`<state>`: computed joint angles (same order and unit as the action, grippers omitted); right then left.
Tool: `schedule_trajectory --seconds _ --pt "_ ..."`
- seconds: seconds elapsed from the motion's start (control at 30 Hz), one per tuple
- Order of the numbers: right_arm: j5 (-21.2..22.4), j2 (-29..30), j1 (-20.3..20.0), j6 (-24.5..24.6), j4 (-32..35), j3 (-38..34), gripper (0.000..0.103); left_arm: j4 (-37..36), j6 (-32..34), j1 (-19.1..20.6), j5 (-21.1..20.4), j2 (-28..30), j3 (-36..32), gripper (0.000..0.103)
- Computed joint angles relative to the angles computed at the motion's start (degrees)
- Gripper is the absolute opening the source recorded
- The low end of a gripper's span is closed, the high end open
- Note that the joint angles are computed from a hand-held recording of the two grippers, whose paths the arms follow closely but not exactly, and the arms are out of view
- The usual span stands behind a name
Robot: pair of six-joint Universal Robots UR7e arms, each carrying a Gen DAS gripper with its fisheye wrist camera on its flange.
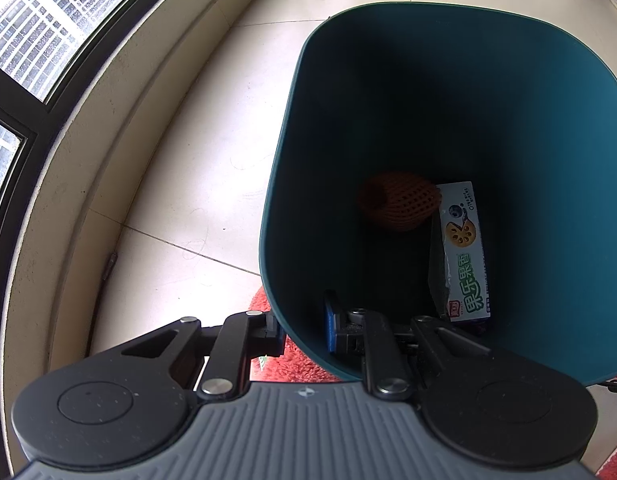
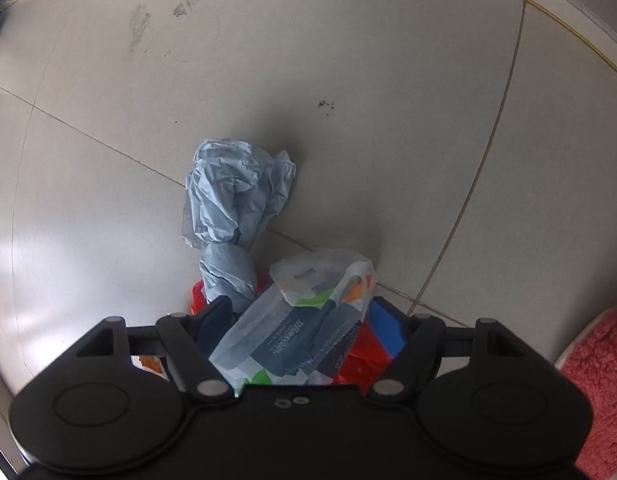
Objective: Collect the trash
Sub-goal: 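Grasp the clear plastic bag from the pile with the right tool, then lower the clear plastic bag into the bin and open the right tool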
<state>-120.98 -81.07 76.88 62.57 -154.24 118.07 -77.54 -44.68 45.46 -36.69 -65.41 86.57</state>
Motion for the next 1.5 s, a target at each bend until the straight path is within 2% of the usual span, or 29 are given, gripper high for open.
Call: schedule_trajectory --seconds 0.03,0.07,0.1,0.17,0.27,0.47,0.6,0.7,0.73,0.83,0.97,1.23,1.33,1.5 --pt "-0.2 0.28 -0.04 -0.06 0.75 -0.22 0.057 0.0 0.0 0.0 0.01 0.02 0.02 0.017" --pt "-0.21 0.44 -0.09 -0.1 1.14 -0.32 0.043 0.0 0.0 0.0 0.01 0.02 0.02 0.017" --pt "-0.2 0.54 -0.12 -0.03 1.49 -0.37 0.037 -0.12 0.08 0.01 0.01 -0.01 0.1 0.017" --pt "-0.51 0.4 0.11 -0.59 2.47 -0.44 0.018 -0.36 0.19 0.05 -0.05 -0.04 0.18 0.017" --pt "-2.97 0.26 1.79 -2.13 4.89 -1.61 0.01 -0.56 0.26 0.23 -0.15 0.02 0.21 0.017" --pt "-8.42 0.05 7.62 -10.15 8.8 -5.47 0.007 -0.45 0.15 0.3 0.15 0.18 0.33 0.017" --pt "-12.11 1.98 13.42 -18.28 13.89 -10.58 0.007 -0.83 0.17 0.24 0.13 0.0 0.66 0.017" --pt "-10.41 3.8 17.42 -25.27 15.16 -14.03 0.007 -1.19 0.39 0.34 -0.24 -0.17 0.61 0.017" --pt "-9.92 5.16 19.37 -29.39 14.8 -15.6 0.007 -1.24 0.51 0.35 -0.27 -0.2 0.56 0.017" --pt "-7.21 8.18 24.14 -37.8 15.1 -19.65 0.007 -1.46 0.9 0.38 -0.4 -0.27 0.4 0.017" --pt "-5.17 12.78 29.57 -47.0 15.99 -25.19 0.007 -1.65 1.22 0.42 -0.56 -0.38 0.24 0.017" --pt "-1.45 22.51 35.73 -57.3 18.25 -35.54 0.007 -2.34 1.83 0.4 -0.72 -0.74 0.46 0.017" --pt "-2.07 26.68 36.96 -61.07 19.06 -38.93 0.007 -2.95 2.26 0.45 -1.11 -1.01 0.61 0.017" --pt "-3.41 32.66 37.35 -62.86 22.74 -44.81 0.007 -4.07 3.17 0.57 -1.78 -1.46 0.74 0.017"
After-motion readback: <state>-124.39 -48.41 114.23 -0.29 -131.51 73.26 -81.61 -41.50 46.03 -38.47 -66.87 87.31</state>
